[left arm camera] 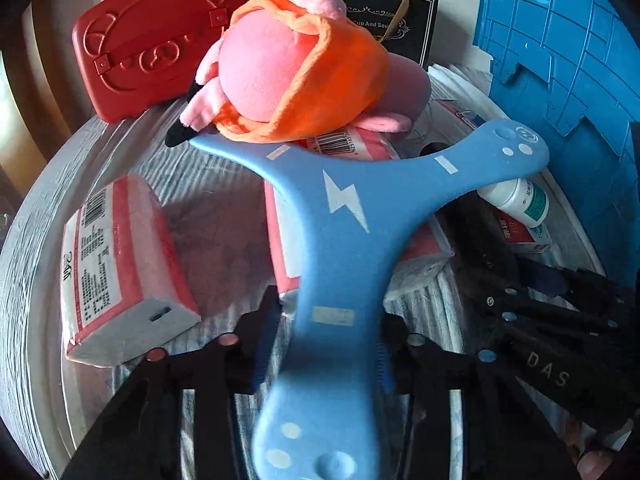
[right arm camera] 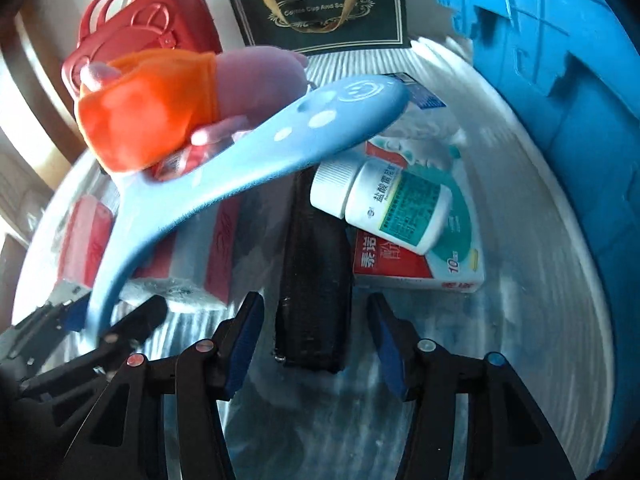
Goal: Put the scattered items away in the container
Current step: 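Grasp the blue boomerang toy with left tool while right tool grasps the black roll, then lift the blue boomerang with left tool while right tool lifts the black roll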
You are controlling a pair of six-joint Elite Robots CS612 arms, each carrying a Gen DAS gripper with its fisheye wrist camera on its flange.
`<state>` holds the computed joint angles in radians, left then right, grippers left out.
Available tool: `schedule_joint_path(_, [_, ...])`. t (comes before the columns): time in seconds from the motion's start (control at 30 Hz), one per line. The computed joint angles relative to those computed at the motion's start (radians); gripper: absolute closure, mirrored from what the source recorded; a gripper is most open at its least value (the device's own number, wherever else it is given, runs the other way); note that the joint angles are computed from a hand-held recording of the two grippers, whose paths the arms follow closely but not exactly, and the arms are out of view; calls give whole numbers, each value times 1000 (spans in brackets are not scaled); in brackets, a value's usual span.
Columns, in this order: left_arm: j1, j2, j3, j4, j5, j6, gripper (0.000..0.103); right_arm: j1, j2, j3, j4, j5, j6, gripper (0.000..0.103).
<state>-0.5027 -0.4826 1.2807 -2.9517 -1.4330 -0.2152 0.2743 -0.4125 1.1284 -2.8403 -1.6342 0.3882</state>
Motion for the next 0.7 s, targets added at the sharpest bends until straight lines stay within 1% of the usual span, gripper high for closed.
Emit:
schedule_joint_path(0.03, [-1, -6, 14, -6, 12, 0, 67, 2, -2, 4, 0, -8, -6, 66])
schedule_joint_path(0.07, [-2, -13, 29, -12, 23, 1, 67, 3, -7, 15, -2, -5, -5, 68])
schedule_joint_path(0.17, [-6, -43, 86, -33, 55, -2, 67, 2, -33, 68, -17, 14, 6, 69])
schedule_joint_path(0.27, [-15, -84, 163, -52, 72, 7, 68, 8, -67, 132, -27, 26, 17, 69])
schedule_joint_path(0.37, [-25, -126, 242, -58, 57, 10, 68, 21, -104, 208, -45, 25, 39, 69])
schedule_joint_path(0.5, [-43, -167, 349, -93, 15, 3, 68, 48, -153, 309, -76, 0, 73, 69])
schedule_joint_path(0.6, [-56, -184, 410, -100, 4, -4, 67, 67, -187, 377, -88, -25, 102, 69])
schedule_joint_path(0.67, [-66, -190, 441, -139, 24, -12, 67, 77, -203, 404, -76, -52, 107, 69])
schedule_joint_path(0.7, [-68, -193, 446, -136, 24, -15, 67, 81, -213, 420, -76, -57, 116, 67])
